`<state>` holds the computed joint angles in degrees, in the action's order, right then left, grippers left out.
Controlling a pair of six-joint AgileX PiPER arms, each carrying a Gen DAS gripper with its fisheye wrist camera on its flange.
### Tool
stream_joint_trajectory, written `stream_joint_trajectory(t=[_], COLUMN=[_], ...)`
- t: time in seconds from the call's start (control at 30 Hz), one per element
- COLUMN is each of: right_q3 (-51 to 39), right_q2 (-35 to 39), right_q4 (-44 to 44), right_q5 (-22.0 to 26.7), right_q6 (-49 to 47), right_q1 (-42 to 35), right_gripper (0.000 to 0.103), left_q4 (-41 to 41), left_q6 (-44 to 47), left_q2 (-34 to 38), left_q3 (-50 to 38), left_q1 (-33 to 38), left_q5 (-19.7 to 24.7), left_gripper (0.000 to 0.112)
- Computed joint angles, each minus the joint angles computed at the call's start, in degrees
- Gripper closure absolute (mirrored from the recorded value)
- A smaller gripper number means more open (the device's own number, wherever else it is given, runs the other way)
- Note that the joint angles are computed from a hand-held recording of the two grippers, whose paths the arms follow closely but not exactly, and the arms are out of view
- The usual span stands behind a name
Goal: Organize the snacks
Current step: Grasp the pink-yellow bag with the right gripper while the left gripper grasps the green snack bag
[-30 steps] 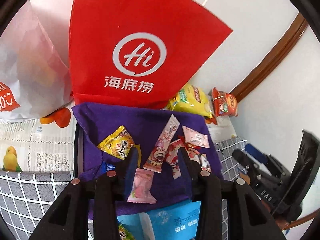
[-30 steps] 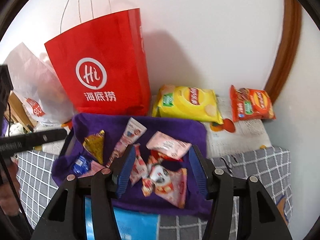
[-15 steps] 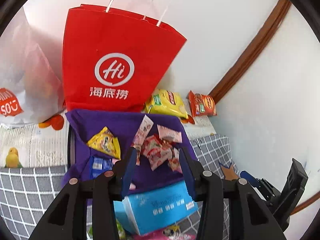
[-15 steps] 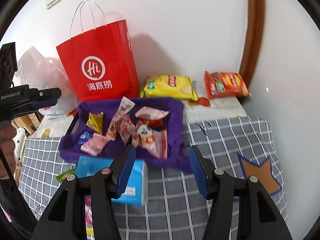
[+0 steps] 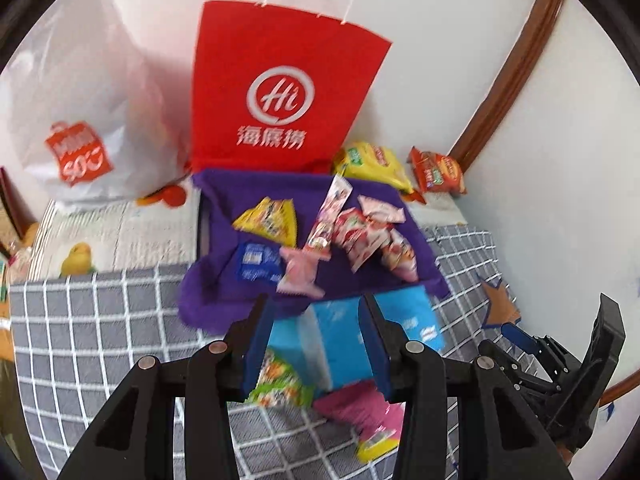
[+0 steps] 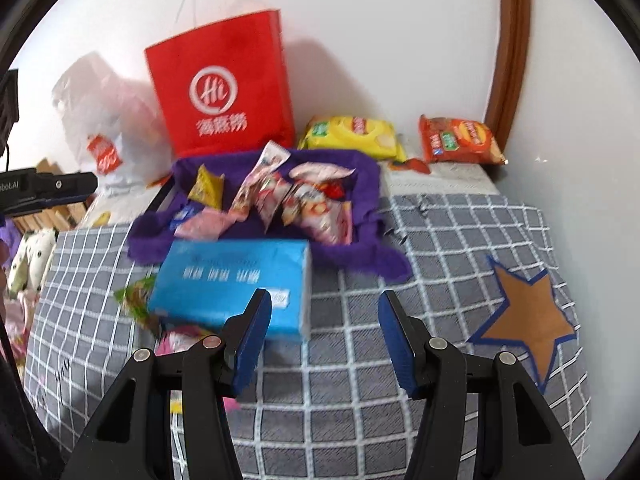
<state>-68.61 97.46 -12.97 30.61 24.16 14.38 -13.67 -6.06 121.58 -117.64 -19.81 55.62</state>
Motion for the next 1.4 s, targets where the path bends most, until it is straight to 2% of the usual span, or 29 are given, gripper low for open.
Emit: stream_joint_trajectory(t=[0.1, 0.23, 0.33, 0.47, 0.57, 0.7, 0.77, 0.9, 1.07, 1.13, 1.2, 1.3, 1.4], right_q3=[2.76, 5.41, 4.89, 3.41, 0.81, -3.33, -3.69, -5.88, -8.43, -7.64, -4.61, -0.63, 3.63], right_q2=[-0.34, -0.48, 0.35, 1.76, 4.31, 9.02, 10.12, 12.59, 16.52, 17.23, 15.86, 13.15, 9.83], right_q4=[2.41, 15.73, 19.85, 22.32, 20.98, 17.72, 18.42, 14.07, 18.79, 20.45, 25.84, 26.01, 24.11], right_q5=[-1.64, -3.77, -3.56, -4.57, -4.47, -1.63, -1.81, 0.08, 2.14, 1.01, -2.17, -5.53, -8.11], right_q6=[-1.49, -12.95, -16.99, -19.45, -18.06, -15.33, -15.83, -12.73, -17.9, -19.13, -23.8, -24.18, -23.8], right_q1=[0.66, 0.1, 1.55, 4.21, 6.28, 8.23, 8.54, 10.12, 10.13, 9.97, 9.0, 8.16, 7.01], right_gripper=[0.048, 0.048, 0.048, 0.039, 0.036, 0.036, 0.032, 0.03, 0.03, 0.031, 0.041, 0.042, 0.042], left_q4=[-0.25, -1.04, -1.62, -1.54, -2.16, -3.05, -3.64, -4.65, -5.61, -6.07, -6.49, -7.45, -9.54], left_q6=[0.24, 0.44, 0.25, 0.57, 0.94, 1.61, 2.12, 3.38, 4.64, 5.14, 5.87, 7.25, 10.29], left_q2=[-2.94, -5.68, -6.37, -7.79, -8.42, -8.6, -8.64, -8.46, -7.86, -7.32, -6.76, -6.18, -5.59], left_q3=[6.92, 14.09, 16.92, 20.65, 22.59, 24.32, 25.08, 26.24, 27.07, 26.93, 26.94, 27.19, 27.13], left_q1=[0.2, 0.68, 1.3, 1.92, 2.71, 3.75, 4.07, 4.39, 3.75, 3.32, 2.78, 1.98, 1.21], left_q5=[-3.15, -6.51, -7.28, -9.0, -9.81, -10.55, -10.97, -11.86, -12.66, -12.61, -12.78, -13.53, -14.18], left_gripper=[0.07, 0.07, 0.07, 0.07, 0.07, 0.07, 0.07, 0.07, 0.07, 0.07, 0.07, 0.07, 0.066])
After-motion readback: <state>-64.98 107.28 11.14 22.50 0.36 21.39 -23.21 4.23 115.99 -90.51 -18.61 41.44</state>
